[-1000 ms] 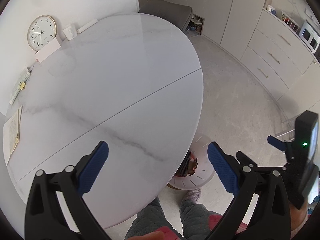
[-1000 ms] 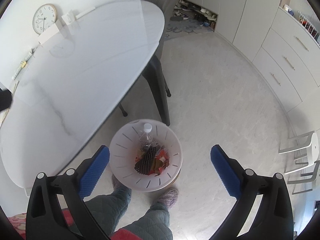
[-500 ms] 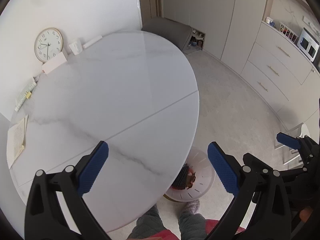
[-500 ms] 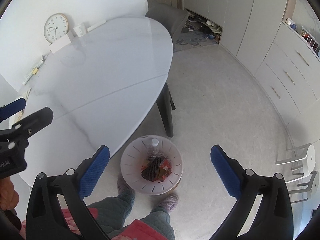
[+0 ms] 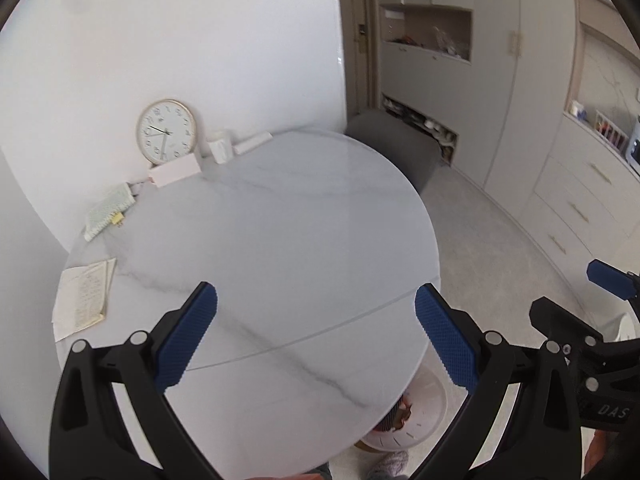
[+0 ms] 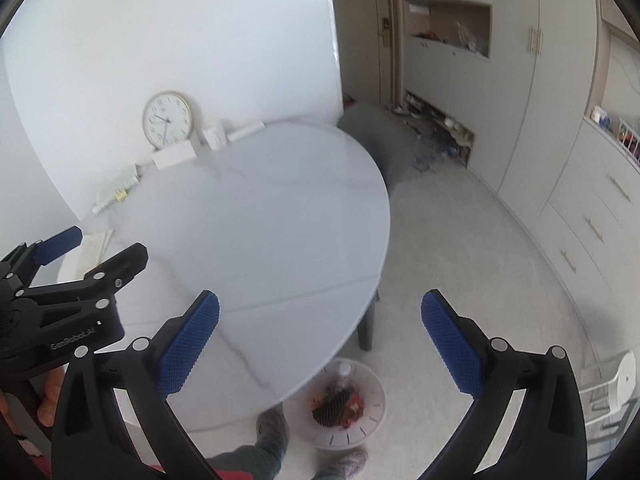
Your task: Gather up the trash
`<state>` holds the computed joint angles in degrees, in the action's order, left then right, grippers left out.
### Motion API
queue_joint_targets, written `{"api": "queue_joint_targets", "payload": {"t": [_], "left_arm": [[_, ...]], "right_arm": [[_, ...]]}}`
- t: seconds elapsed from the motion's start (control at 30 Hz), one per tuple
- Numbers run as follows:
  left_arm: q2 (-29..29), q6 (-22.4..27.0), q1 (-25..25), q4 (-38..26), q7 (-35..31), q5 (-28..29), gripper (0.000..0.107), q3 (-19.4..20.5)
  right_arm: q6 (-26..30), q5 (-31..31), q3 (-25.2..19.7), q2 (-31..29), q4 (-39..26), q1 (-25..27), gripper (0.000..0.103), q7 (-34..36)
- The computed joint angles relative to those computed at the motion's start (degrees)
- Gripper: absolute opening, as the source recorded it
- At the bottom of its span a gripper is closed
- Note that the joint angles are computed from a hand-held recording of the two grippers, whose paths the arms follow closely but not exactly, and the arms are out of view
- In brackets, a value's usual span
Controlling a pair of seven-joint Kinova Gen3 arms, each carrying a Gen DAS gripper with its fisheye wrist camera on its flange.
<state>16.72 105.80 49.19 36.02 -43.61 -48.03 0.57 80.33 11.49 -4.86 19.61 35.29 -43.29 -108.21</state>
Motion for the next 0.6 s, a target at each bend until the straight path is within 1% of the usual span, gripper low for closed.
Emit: {"api": "queue_joint_targets", "payload": {"t": [0.13, 0.23, 0.43, 0.6], "left_arm": [[-0.20, 0.61, 0.74, -2.03, -0.26, -2.05, 0.095, -0.63], [-0.34, 0.44, 0.89, -2.53, -0.24, -2.45, 0.095, -0.93], [-0.63, 0.02, 0.87, -2.13, 0.06, -2.30, 0.095, -0.84], [-0.80, -0.43, 0.17, -1.87, 0.80, -1.54, 0.095, -0.62]], "right_arm": [[0.96, 1.01, 0.72, 1.62, -4.95, -1.60, 0.101, -0.20], [1.14, 0.08, 1.00, 1.99, -6.36, -1.51, 0.101, -0.85], [1.11, 0.54, 1.77, 1.94, -6.50, -2.07, 0.101, -1.09], [0.32, 0.53, 1.63, 1.23, -4.81, -1.73, 0.101, -1.97]]}}
